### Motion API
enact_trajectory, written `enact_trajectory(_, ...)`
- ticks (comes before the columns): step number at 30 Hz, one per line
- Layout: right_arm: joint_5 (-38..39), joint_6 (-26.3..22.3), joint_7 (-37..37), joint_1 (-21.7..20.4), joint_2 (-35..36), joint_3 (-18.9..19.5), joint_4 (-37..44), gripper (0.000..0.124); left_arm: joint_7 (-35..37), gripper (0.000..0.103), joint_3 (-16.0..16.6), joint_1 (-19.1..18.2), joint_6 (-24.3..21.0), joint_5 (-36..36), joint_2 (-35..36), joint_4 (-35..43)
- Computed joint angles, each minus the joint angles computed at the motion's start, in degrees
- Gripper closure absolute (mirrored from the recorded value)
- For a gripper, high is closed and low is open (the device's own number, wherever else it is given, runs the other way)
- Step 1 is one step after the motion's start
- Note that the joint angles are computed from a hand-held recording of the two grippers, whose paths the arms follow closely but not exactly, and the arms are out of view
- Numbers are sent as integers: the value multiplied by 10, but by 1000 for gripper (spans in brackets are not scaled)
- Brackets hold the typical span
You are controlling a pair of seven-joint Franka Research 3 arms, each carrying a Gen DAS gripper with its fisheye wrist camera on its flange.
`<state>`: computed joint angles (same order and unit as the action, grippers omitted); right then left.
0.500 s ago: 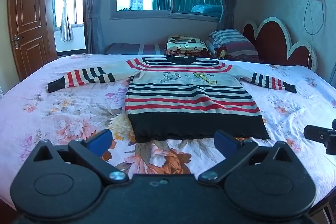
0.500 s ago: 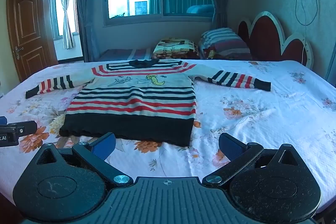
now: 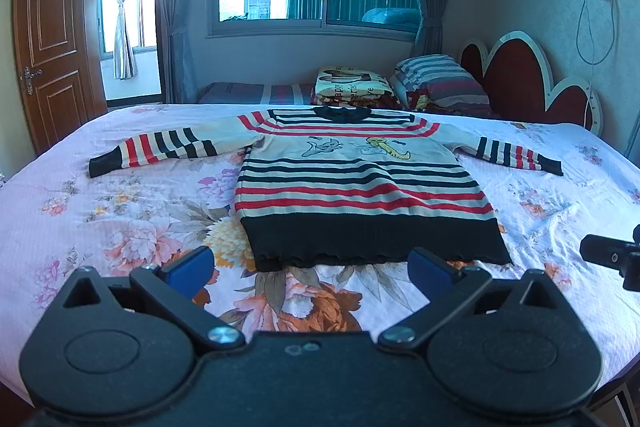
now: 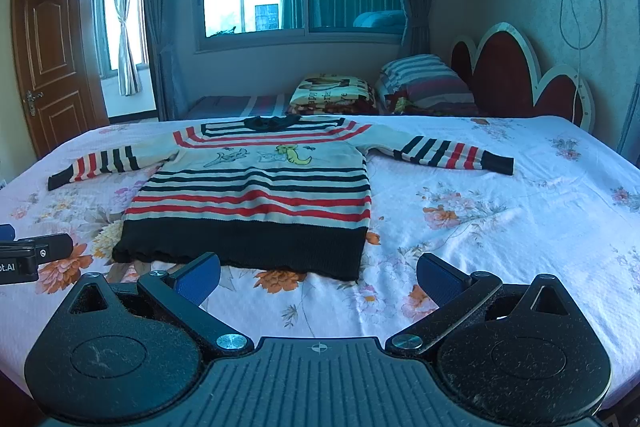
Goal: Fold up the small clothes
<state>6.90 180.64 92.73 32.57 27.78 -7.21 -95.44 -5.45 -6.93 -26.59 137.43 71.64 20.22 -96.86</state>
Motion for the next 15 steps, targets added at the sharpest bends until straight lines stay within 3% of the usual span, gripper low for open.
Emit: enact_trajectory(15, 0, 1, 1, 2, 1, -2, 1, 21, -4, 0, 1, 0, 1, 4, -5, -5)
